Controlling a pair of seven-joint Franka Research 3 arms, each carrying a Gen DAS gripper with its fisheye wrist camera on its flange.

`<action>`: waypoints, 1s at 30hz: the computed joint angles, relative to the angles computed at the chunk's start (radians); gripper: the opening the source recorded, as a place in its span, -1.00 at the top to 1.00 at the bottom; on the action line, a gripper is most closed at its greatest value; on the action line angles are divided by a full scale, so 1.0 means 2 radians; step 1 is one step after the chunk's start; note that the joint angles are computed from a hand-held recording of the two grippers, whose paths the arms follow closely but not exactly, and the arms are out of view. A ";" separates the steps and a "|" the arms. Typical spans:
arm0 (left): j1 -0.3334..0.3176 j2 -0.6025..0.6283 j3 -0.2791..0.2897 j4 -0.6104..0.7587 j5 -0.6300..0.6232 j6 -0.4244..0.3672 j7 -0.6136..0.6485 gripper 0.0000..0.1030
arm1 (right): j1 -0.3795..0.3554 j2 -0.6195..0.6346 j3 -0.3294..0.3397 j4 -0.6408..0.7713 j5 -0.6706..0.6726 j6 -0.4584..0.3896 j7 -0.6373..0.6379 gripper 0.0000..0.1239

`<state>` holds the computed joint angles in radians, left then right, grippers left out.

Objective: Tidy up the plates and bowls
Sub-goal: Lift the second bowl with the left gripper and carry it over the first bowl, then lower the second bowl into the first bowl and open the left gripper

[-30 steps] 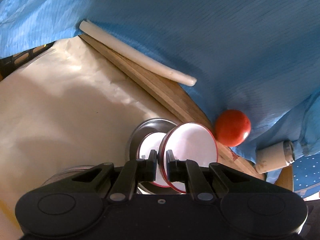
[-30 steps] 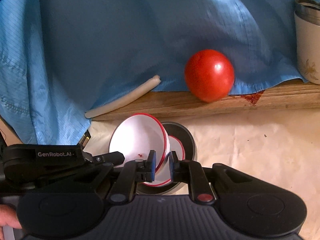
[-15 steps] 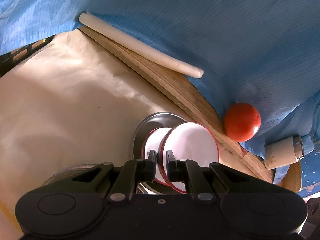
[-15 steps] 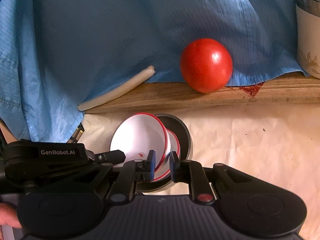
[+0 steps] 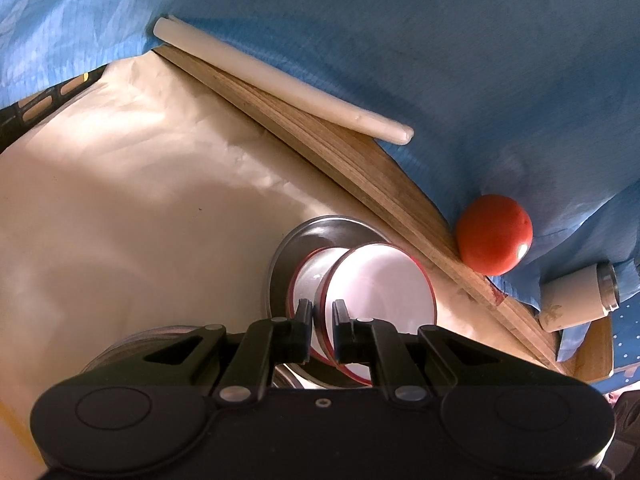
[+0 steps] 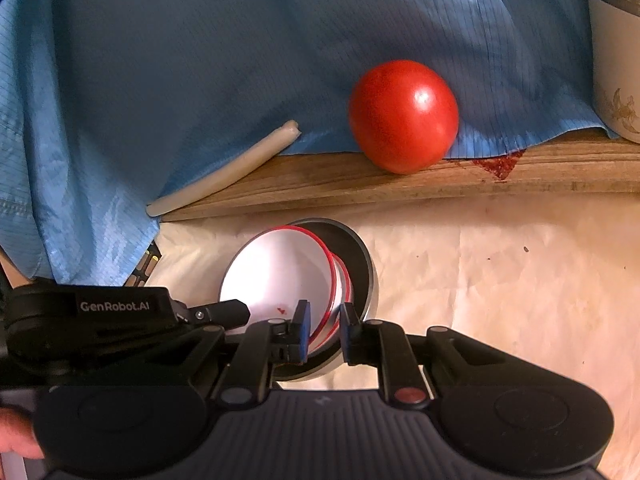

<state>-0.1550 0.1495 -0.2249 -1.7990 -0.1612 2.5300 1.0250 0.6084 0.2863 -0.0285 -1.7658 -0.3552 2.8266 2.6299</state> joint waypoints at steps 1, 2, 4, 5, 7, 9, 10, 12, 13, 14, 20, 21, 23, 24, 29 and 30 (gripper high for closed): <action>-0.001 0.001 0.001 0.001 0.005 -0.002 -0.003 0.81 | -0.001 0.001 0.001 0.001 0.002 -0.001 -0.002 0.72; -0.002 0.001 0.001 0.002 0.010 -0.004 -0.005 0.80 | -0.001 0.002 0.001 0.002 0.002 0.000 -0.004 0.72; -0.003 0.001 0.002 0.003 0.016 -0.007 -0.009 0.80 | -0.001 0.004 0.002 0.003 0.005 0.003 -0.006 0.72; -0.003 0.002 0.002 0.003 0.019 -0.008 -0.011 0.80 | -0.002 0.006 0.002 0.004 0.008 0.004 -0.008 0.72; -0.003 0.002 0.003 0.005 0.024 -0.010 -0.013 0.80 | 0.000 0.008 0.001 0.006 0.009 0.003 -0.010 0.72; -0.004 0.003 0.003 0.006 0.031 -0.011 -0.018 0.80 | 0.002 0.008 -0.002 0.006 0.008 0.004 -0.008 0.72; -0.005 0.004 0.003 0.007 0.035 -0.012 -0.019 0.79 | 0.003 0.008 -0.003 0.006 0.007 0.003 -0.008 0.72; -0.007 0.006 0.004 0.013 0.047 -0.017 -0.022 0.76 | 0.006 0.008 -0.005 0.006 0.004 0.002 -0.004 0.69; -0.007 0.007 0.003 0.014 0.047 -0.018 -0.019 0.70 | 0.007 0.008 -0.006 0.006 0.002 0.001 -0.002 0.69; -0.007 0.007 0.002 0.014 0.046 -0.017 -0.018 0.68 | 0.008 0.008 -0.007 0.007 0.000 0.000 0.000 0.68; -0.005 0.008 0.003 0.012 0.043 -0.011 -0.025 0.68 | 0.009 0.015 -0.005 0.023 -0.008 -0.020 -0.004 0.67; -0.005 0.009 0.003 0.013 0.044 -0.012 -0.026 0.68 | 0.008 0.016 -0.004 0.026 -0.008 -0.023 -0.006 0.67; -0.005 0.009 0.003 0.013 0.044 -0.011 -0.026 0.68 | 0.007 0.019 -0.003 0.029 -0.007 -0.025 -0.008 0.66; -0.005 0.009 0.002 0.013 0.044 -0.010 -0.025 0.68 | 0.008 0.020 -0.003 0.031 -0.008 -0.028 -0.009 0.66; -0.005 0.010 0.002 0.012 0.048 -0.004 -0.026 0.64 | 0.008 0.023 -0.002 0.040 -0.009 -0.039 -0.017 0.67; -0.005 0.010 0.002 0.012 0.047 -0.003 -0.026 0.64 | 0.009 0.024 -0.003 0.043 -0.012 -0.043 -0.018 0.67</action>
